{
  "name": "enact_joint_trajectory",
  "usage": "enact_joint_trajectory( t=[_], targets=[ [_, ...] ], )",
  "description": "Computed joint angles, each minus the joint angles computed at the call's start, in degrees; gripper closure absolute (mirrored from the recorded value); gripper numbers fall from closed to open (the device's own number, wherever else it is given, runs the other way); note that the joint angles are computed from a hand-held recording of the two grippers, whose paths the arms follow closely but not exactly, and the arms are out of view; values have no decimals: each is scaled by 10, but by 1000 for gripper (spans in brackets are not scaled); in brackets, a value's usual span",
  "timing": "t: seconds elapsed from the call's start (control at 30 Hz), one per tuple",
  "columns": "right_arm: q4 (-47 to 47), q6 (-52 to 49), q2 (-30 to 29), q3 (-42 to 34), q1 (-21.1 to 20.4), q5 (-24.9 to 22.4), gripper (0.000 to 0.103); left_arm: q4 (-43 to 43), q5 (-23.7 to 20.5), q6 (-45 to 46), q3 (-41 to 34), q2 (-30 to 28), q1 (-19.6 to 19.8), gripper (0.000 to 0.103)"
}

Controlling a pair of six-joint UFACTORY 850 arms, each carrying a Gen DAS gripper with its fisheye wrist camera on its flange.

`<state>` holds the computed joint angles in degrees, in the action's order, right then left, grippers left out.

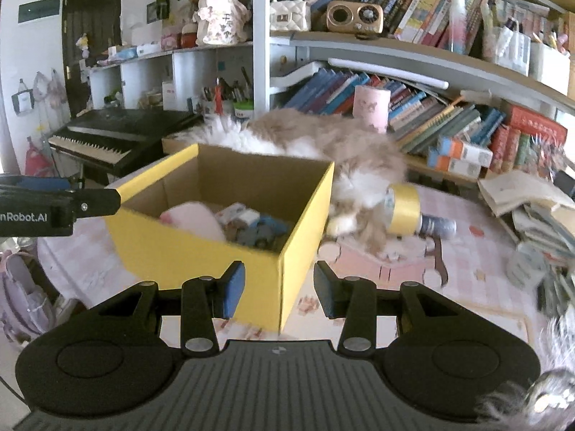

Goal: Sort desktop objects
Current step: 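Open both grippers to release the chargers in the box, then withdraw both grippers from the box and move toward the tape and spray bottle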

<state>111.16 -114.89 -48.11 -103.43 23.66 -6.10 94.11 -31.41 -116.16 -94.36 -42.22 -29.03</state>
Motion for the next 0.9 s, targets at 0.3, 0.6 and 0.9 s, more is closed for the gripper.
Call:
enact_joint_trajectory(
  t=[0.3, 0.6, 0.9],
  targets=[
    [386, -365, 67, 126, 22, -2, 63, 13, 1, -37, 89, 46, -22, 21],
    [653, -597, 110, 213, 34, -16, 60, -17, -16, -50, 140, 67, -50, 17],
    [654, -599, 126, 242, 38, -13, 60, -29, 7, -28, 153, 69, -63, 17]
  ],
)
